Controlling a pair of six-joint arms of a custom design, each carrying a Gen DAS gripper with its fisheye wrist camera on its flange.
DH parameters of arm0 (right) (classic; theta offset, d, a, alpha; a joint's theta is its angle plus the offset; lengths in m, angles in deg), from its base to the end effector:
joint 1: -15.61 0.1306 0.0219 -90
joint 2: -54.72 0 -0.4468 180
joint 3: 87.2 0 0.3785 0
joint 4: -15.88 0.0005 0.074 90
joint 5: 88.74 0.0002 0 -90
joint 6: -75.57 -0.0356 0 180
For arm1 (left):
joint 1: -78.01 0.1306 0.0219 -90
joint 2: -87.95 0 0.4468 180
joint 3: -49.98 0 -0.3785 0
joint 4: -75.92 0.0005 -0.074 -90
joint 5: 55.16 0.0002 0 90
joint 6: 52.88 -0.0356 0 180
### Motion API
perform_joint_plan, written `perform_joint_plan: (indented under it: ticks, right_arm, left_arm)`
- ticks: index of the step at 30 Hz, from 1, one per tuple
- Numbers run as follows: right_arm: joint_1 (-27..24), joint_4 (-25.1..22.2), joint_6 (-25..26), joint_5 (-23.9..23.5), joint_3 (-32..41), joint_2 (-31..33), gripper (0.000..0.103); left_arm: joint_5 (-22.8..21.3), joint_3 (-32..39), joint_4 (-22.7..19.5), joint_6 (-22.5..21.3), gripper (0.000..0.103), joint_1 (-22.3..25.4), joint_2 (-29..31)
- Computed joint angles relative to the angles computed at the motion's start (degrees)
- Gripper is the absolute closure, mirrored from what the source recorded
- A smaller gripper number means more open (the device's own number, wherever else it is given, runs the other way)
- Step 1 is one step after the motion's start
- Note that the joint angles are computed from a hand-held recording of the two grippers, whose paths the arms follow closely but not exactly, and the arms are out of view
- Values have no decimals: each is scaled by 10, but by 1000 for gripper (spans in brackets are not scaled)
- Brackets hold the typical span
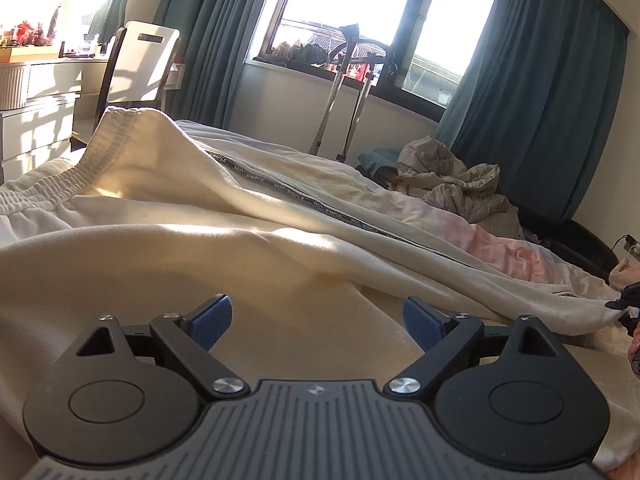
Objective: Fold clothes
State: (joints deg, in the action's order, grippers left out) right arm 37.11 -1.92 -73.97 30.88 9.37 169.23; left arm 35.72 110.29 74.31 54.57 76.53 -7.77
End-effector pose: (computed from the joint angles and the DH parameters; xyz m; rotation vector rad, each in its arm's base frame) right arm 0.6137 0.2223 0.3591 0.9517 1.8894 0.2765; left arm 0.4218 -0.0119 0.3739 -0.2715 2.0061 -0.2251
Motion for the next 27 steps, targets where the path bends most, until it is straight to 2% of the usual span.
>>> perform_joint_plan:
  ticks: [1,2,5,7,10,12,14,17,20,23,27]
  right_arm:
    - [3,26,21,8,-7,-9,87]
    - [5,24,23,17,-8,-11,87]
    - [8,-13,-4,24,-13,-12,87]
    - [6,-29,-18,11,-26,-7,87]
    - [12,-27,0,10,-46,-11,82]
    - [17,-40,24,15,-47,-14,69]
    - [23,-66,59,25,-39,-20,62]
    - [40,-70,93,33,-50,-44,54]
    - [69,-64,97,48,-77,-77,52]
    - [111,-51,123,65,-98,-106,52]
    - [162,-69,150,74,-105,-134,52]
  left_arm:
    - [-1,0,0,-1,9,0,-1]
    - [-4,0,0,-3,9,0,-1]
    - [-3,3,-8,-3,9,-2,0]
    - [-4,3,-19,-17,9,-4,-4]
    - [-15,6,-46,-48,9,-15,-15]
    - [-6,-2,-42,-61,9,-20,-27]
    - [1,-6,-42,-66,9,-22,-34]
    - [11,-10,-44,-71,9,-23,-42]
    - [9,-14,-54,-76,9,-27,-51]
    - [3,-19,-68,-80,9,-30,-65]
    - [-12,-30,-79,-90,9,-36,-100]
